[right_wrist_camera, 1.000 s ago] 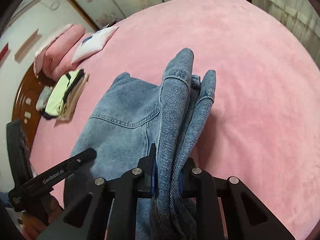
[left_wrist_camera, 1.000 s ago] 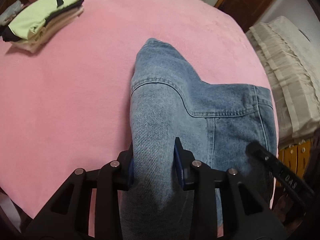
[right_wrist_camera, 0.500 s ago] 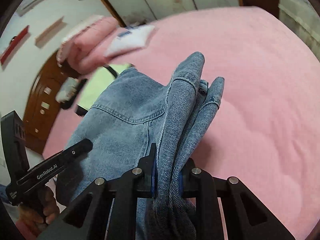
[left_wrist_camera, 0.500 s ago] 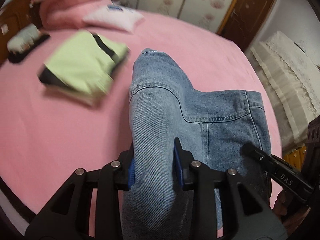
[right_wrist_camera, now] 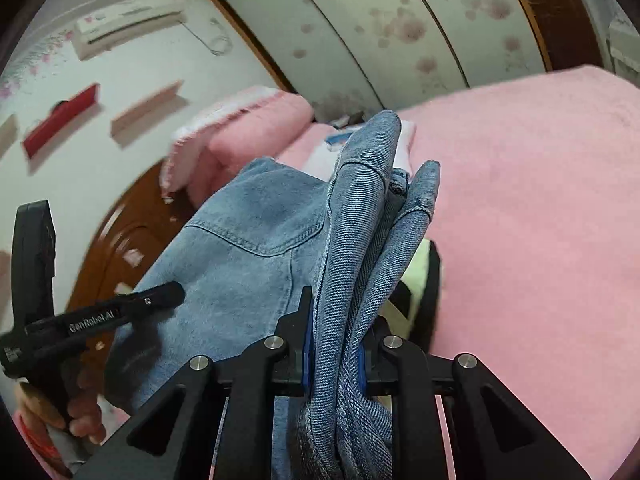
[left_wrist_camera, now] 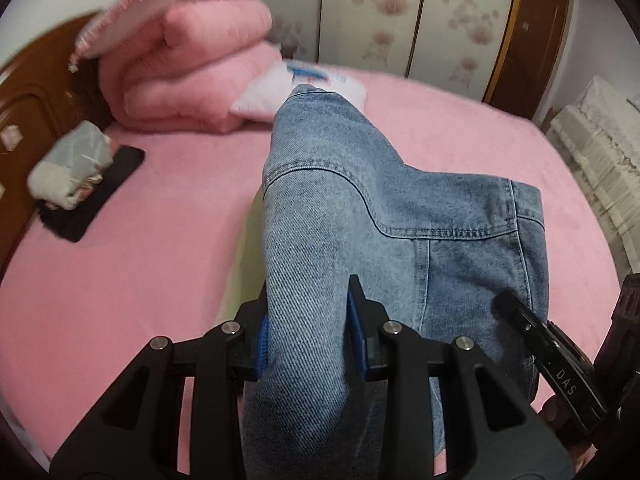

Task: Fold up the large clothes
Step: 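Lift the folded bundle with both tools and carry it toward the clothes stack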

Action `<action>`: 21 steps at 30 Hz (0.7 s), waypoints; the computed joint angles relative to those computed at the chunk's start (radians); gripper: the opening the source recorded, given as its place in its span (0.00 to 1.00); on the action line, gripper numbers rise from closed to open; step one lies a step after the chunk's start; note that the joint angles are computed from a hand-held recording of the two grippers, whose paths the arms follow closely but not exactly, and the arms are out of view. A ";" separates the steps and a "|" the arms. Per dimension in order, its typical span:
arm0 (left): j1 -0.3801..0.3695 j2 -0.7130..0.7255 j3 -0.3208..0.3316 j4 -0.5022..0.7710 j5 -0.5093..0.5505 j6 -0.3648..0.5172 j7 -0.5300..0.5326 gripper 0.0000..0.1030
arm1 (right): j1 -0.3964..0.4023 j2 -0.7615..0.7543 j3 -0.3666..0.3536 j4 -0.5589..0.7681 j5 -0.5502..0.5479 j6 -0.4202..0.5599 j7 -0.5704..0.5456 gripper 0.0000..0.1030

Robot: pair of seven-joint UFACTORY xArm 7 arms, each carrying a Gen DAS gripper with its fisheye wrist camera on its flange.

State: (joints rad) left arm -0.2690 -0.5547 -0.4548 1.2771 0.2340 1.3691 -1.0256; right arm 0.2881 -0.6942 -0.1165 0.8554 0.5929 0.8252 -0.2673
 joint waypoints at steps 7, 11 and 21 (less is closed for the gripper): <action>-0.046 -0.143 0.188 -0.436 -0.121 -0.318 0.182 0.35 | 0.012 0.261 0.092 -0.109 -0.019 -0.245 0.048 0.15; -0.032 -0.225 0.184 -0.528 -0.146 -0.417 0.220 0.37 | 0.066 0.295 0.039 -0.151 0.112 -0.330 -0.098 0.15; -0.001 -0.199 0.156 -0.593 -0.171 -0.562 0.120 0.43 | 0.001 0.411 0.150 -0.085 0.031 -0.388 -0.087 0.20</action>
State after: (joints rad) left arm -0.2695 -0.7533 -0.2987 0.6837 0.0626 0.8072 -0.9053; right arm 0.2892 -0.2831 0.0340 0.7705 0.6241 0.4372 -0.3546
